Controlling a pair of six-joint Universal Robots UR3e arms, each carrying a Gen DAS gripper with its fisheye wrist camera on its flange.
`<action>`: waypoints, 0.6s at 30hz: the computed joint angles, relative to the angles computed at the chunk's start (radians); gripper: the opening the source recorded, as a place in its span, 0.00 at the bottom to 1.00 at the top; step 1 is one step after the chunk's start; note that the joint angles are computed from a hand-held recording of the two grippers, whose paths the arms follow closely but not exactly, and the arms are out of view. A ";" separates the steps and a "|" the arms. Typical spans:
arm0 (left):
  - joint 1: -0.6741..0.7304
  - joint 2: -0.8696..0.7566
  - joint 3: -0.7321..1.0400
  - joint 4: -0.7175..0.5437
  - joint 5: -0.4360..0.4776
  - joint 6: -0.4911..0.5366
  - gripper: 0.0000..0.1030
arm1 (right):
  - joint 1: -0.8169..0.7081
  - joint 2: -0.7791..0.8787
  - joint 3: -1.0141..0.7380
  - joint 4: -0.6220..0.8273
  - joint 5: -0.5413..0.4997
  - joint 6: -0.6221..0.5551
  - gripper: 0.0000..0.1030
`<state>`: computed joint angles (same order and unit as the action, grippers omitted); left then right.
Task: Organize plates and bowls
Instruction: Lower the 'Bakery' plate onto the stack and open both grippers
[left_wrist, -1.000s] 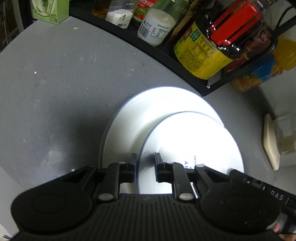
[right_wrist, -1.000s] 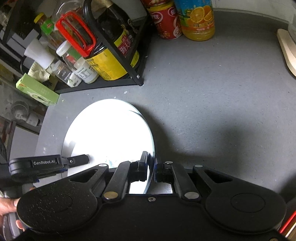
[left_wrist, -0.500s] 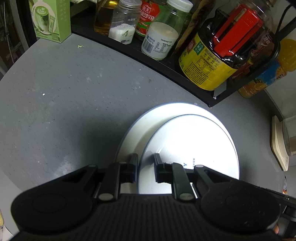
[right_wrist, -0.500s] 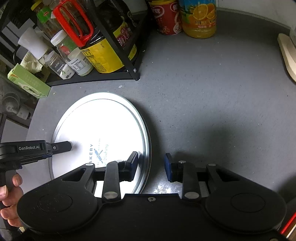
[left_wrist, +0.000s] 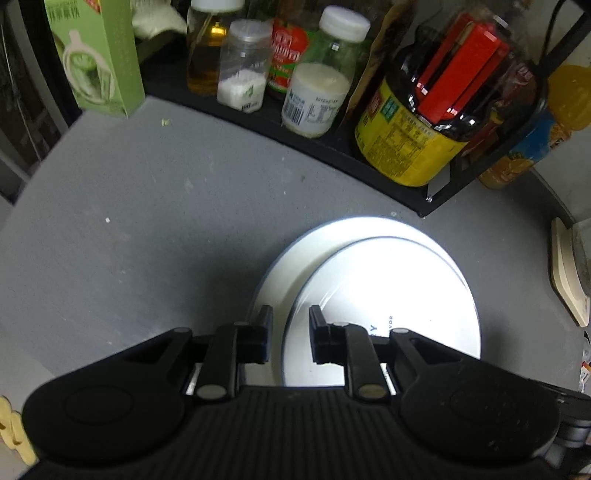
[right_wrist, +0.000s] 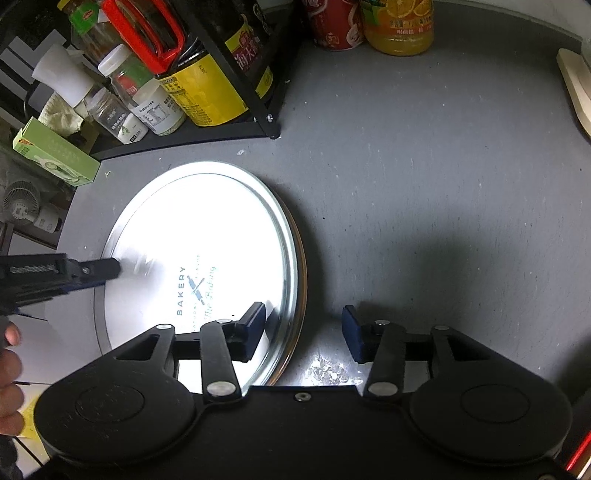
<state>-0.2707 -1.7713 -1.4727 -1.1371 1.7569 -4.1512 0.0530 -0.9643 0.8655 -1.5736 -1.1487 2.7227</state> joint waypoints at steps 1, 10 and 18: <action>-0.003 0.007 0.001 -0.004 0.007 -0.002 0.25 | -0.002 -0.004 0.008 -0.002 0.002 0.003 0.46; -0.056 0.008 0.092 -0.082 0.064 -0.003 0.53 | -0.055 -0.096 0.098 -0.036 0.046 -0.005 0.71; -0.153 -0.088 0.293 -0.174 0.124 0.008 0.59 | -0.151 -0.254 0.235 -0.119 0.100 -0.056 0.98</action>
<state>-0.4234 -1.8594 -1.1801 -1.3110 1.8812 -4.1433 -0.0982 -1.2181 1.1009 -1.6924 -1.0491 2.6663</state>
